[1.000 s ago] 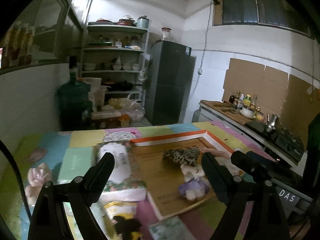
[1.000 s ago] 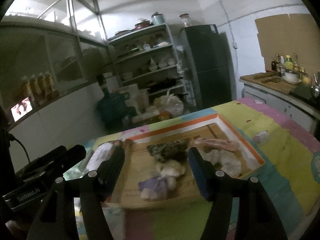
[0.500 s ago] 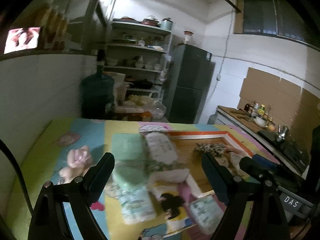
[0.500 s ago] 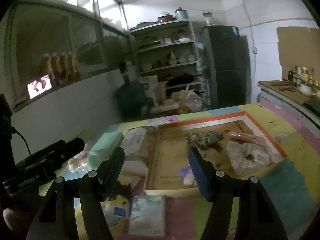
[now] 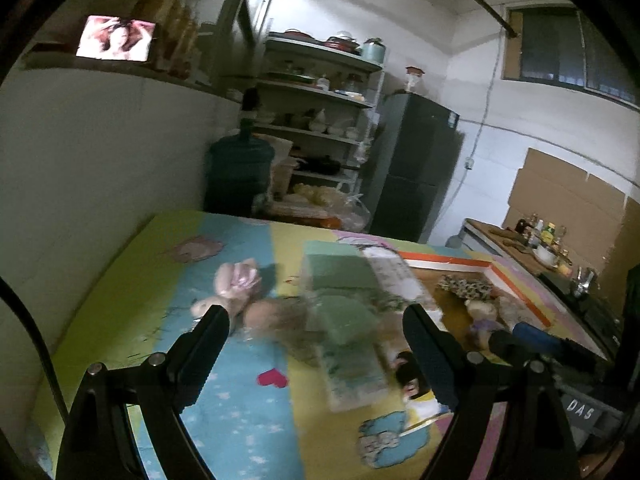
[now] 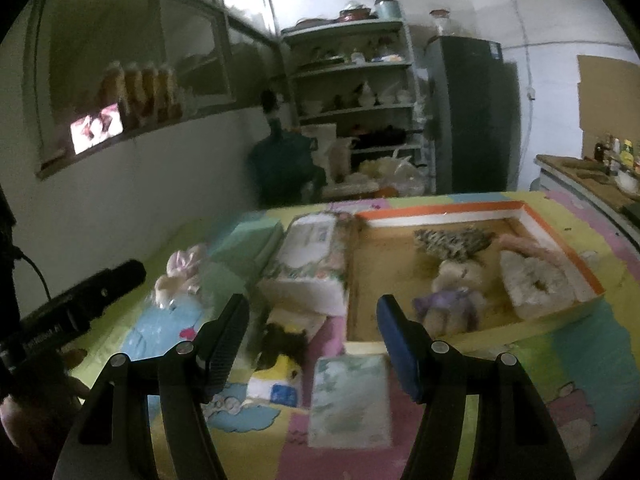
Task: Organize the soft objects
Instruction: 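Grasp the yellow packaged item with the right gripper while the left gripper grasps the tan plush bunny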
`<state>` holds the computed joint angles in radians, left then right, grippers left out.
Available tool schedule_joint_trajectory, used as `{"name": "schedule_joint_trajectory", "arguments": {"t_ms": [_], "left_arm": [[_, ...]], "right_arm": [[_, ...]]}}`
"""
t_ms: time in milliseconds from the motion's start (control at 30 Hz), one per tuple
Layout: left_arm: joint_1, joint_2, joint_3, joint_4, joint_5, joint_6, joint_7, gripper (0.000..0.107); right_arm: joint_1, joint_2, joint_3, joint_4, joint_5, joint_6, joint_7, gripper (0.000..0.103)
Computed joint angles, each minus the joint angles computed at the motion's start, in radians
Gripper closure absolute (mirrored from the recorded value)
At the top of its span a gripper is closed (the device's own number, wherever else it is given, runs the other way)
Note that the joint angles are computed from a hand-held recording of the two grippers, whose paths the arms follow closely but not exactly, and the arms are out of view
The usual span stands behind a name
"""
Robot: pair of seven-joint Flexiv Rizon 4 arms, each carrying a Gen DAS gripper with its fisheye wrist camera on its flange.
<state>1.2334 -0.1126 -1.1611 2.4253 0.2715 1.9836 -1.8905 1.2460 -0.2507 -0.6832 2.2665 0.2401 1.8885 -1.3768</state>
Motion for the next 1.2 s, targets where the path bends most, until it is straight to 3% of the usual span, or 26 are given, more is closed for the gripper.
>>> {"name": "schedule_joint_trajectory", "arguments": {"t_ms": [67,233,367,567,733,933,1000,1033,1067,1100,1200], "left_arm": [[0.047,-0.004,-0.043,0.008,-0.005,-0.003,0.006,0.018],[0.063,-0.031,-0.039,0.025,-0.019,-0.001,0.036,0.018],[0.058,-0.071,-0.016,0.029,-0.002,0.001,0.041,0.018],[0.041,-0.121,0.027,0.022,0.027,-0.005,0.043,0.018],[0.024,-0.153,0.052,0.007,0.043,-0.008,0.046,0.018],[0.0,-0.174,0.083,-0.003,0.061,-0.006,0.043,0.018],[0.001,-0.177,0.083,-0.002,0.064,-0.007,0.043,0.018],[-0.004,-0.18,0.088,-0.003,0.064,-0.009,0.045,0.018],[-0.004,-0.182,0.089,-0.005,0.064,-0.013,0.047,0.018],[-0.012,-0.191,0.1,-0.009,0.064,-0.014,0.053,0.018],[-0.02,-0.198,0.115,-0.016,0.06,-0.022,0.062,0.018]], "right_arm": [[-0.005,-0.021,0.017,-0.014,-0.018,-0.019,0.004,0.035],[-0.23,-0.044,0.267,-0.053,-0.114,-0.052,0.052,0.035],[-0.319,-0.07,0.358,-0.075,-0.179,-0.072,0.101,0.04],[-0.348,-0.102,0.37,-0.099,-0.249,-0.095,0.162,0.045],[-0.321,-0.122,0.322,-0.112,-0.293,-0.123,0.209,0.045],[-0.208,-0.155,0.165,-0.116,-0.37,-0.188,0.289,0.046],[-0.271,-0.157,0.228,-0.137,-0.4,-0.226,0.3,0.046],[-0.323,-0.159,0.285,-0.154,-0.409,-0.252,0.302,0.049],[-0.363,-0.163,0.327,-0.167,-0.415,-0.271,0.304,0.06],[-0.4,-0.167,0.375,-0.185,-0.387,-0.287,0.278,0.062],[-0.432,-0.168,0.394,-0.18,-0.448,-0.272,0.329,0.063]]}}
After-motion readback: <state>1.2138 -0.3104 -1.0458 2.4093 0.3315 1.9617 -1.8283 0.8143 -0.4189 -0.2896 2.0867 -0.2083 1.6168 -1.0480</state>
